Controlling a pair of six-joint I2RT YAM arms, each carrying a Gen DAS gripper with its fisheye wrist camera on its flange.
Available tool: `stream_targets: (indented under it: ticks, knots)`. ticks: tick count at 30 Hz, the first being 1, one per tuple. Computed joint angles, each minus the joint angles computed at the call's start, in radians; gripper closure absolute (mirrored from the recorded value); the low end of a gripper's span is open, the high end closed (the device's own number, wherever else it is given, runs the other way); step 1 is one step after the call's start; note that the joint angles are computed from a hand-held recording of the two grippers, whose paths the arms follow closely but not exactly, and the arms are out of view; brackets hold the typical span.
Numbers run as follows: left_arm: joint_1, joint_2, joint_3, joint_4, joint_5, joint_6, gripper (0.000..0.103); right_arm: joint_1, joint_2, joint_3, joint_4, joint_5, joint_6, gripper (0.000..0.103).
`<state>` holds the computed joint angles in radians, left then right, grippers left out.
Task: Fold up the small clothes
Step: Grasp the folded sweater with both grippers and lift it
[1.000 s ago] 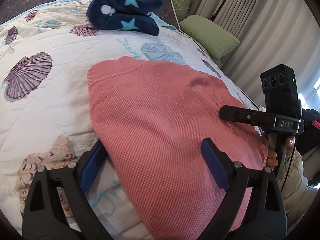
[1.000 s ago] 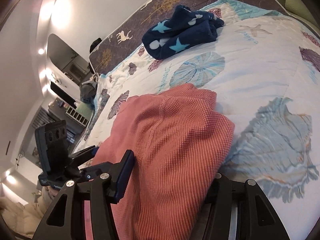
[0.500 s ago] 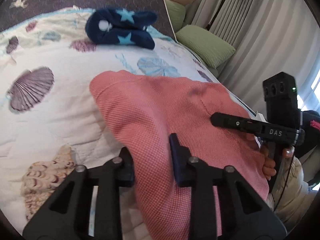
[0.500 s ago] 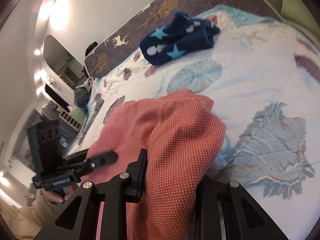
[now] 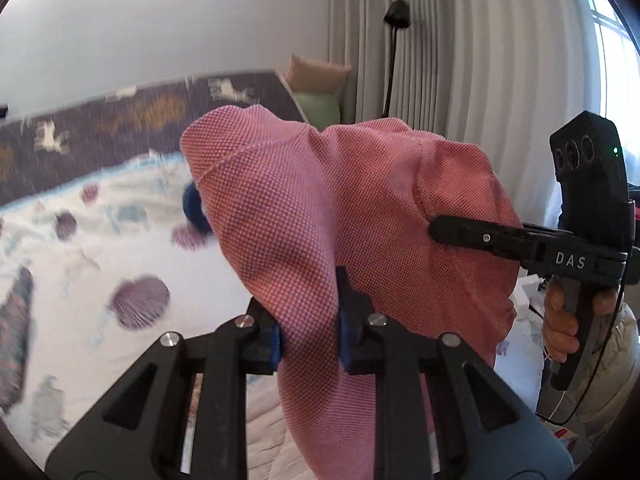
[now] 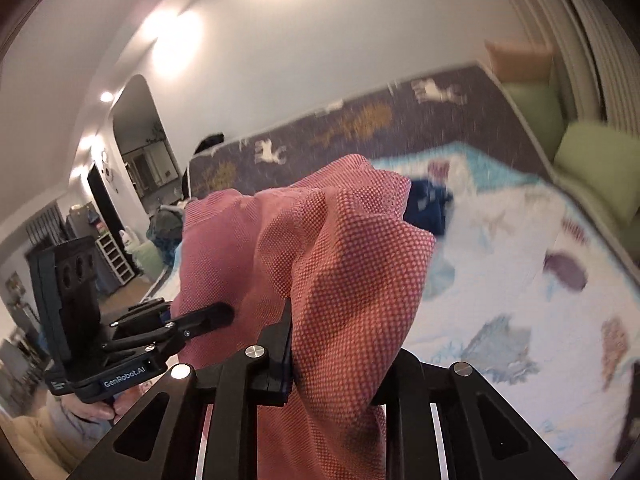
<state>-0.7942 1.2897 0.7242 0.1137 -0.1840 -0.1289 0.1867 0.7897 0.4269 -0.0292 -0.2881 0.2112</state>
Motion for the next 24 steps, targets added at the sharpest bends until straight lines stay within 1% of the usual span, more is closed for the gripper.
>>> stream_targets:
  ticks: [3, 6, 8, 11, 16, 19, 20, 22, 24]
  knots:
    - [-0.03, -0.082, 0.023, -0.062, -0.049, 0.03, 0.08, 0.063, -0.095, 0.056, -0.097, 0.07, 0.02, 0.083]
    - [-0.061, -0.137, 0.061, -0.114, -0.101, 0.064, 0.08, 0.122, -0.144, 0.109, -0.156, 0.138, 0.026, 0.083]
    - [-0.063, -0.148, 0.094, -0.135, -0.12, 0.093, 0.08, 0.162, -0.151, 0.157, -0.188, 0.194, 0.027, 0.083]
    - [-0.069, -0.153, 0.162, -0.179, -0.15, 0.13, 0.08, 0.188, -0.112, 0.231, -0.2, 0.233, 0.018, 0.083]
    - [-0.052, -0.139, 0.264, -0.224, -0.148, 0.16, 0.08, 0.162, -0.098, 0.303, -0.204, 0.201, 0.005, 0.083]
    - [-0.043, -0.096, 0.343, -0.246, -0.152, 0.183, 0.08, 0.132, -0.062, 0.353, -0.188, 0.175, -0.002, 0.083]
    - [-0.04, -0.074, 0.374, -0.25, -0.156, 0.197, 0.08, 0.102, -0.039, 0.372, -0.177, 0.147, -0.003, 0.083]
    - [-0.023, -0.016, 0.466, -0.278, -0.153, 0.222, 0.08, 0.053, 0.015, 0.428, -0.168, 0.1, 0.003, 0.083]
    - [0.002, 0.06, 0.587, -0.317, -0.143, 0.242, 0.08, -0.009, 0.111, 0.533, -0.172, 0.04, 0.014, 0.083]
